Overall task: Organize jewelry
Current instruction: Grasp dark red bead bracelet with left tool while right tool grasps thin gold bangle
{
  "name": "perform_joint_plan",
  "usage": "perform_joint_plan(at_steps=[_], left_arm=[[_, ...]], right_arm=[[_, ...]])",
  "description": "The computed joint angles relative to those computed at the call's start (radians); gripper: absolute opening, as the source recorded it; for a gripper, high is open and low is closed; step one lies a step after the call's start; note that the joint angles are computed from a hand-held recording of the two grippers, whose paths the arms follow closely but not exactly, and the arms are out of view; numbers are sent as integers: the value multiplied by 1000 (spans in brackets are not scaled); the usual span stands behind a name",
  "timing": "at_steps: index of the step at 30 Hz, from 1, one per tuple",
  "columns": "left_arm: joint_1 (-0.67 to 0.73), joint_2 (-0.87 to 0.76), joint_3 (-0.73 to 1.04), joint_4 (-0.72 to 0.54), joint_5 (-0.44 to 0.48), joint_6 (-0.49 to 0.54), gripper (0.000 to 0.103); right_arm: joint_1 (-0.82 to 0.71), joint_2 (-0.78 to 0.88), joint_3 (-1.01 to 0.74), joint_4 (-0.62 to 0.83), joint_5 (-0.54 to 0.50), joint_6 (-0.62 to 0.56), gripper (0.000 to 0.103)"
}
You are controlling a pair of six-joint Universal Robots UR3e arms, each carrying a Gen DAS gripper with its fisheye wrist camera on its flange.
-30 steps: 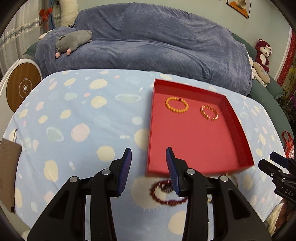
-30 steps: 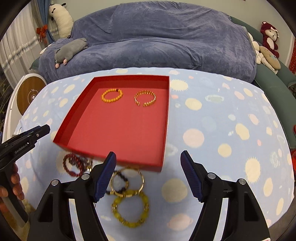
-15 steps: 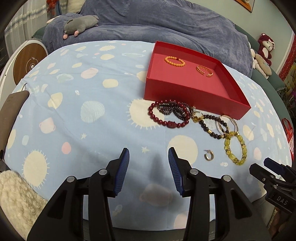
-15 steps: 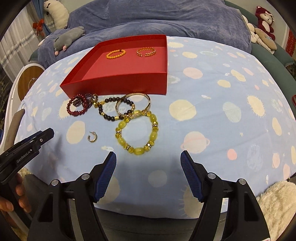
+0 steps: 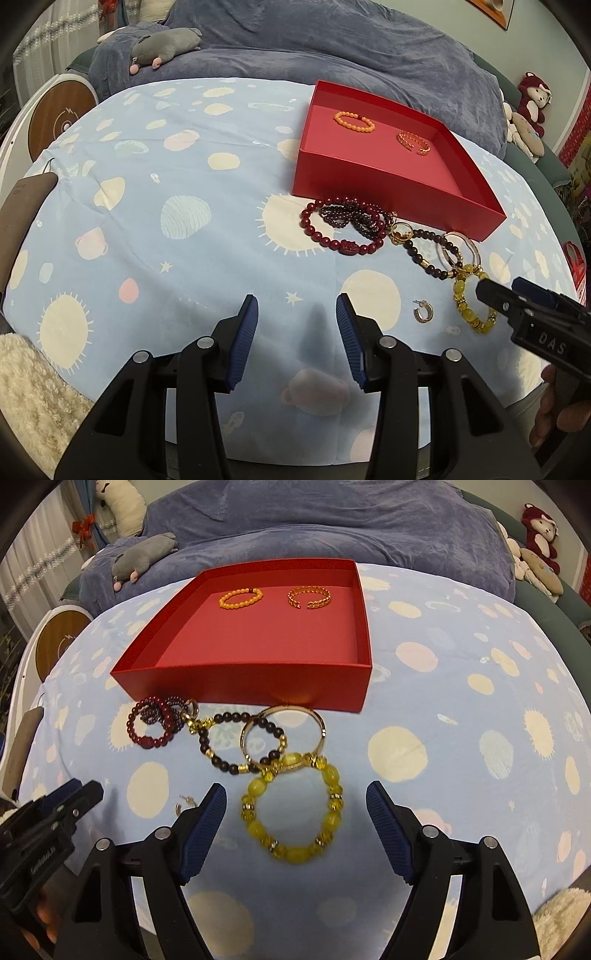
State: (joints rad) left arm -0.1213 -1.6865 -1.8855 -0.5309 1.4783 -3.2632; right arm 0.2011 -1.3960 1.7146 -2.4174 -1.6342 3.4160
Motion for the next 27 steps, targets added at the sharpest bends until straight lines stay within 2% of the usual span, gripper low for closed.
perform_joint_plan(at_steps=[3,5,18,20,22,27], left_arm=[[5,-4,2,-1,-6,-3,43],[5,-7,5,-1,-2,-6,50],[9,-25,12,3,-11,-12,50],[7,-27,13,0,-9,-13,50],[4,-27,14,-1,-7,-14,50],[2,-30,18,-8,-3,-12,50]], right_arm=[[-5,70,-68,4,-5,-8,75],[-8,104,-101,7,-5,-12,75],[-9,216,-196,22,-5,-31,75],[-4,220,-200,19,-10,-40,70],[2,223,-208,21,-17,-52,60],[1,211,-197,18,-14,-48,60]])
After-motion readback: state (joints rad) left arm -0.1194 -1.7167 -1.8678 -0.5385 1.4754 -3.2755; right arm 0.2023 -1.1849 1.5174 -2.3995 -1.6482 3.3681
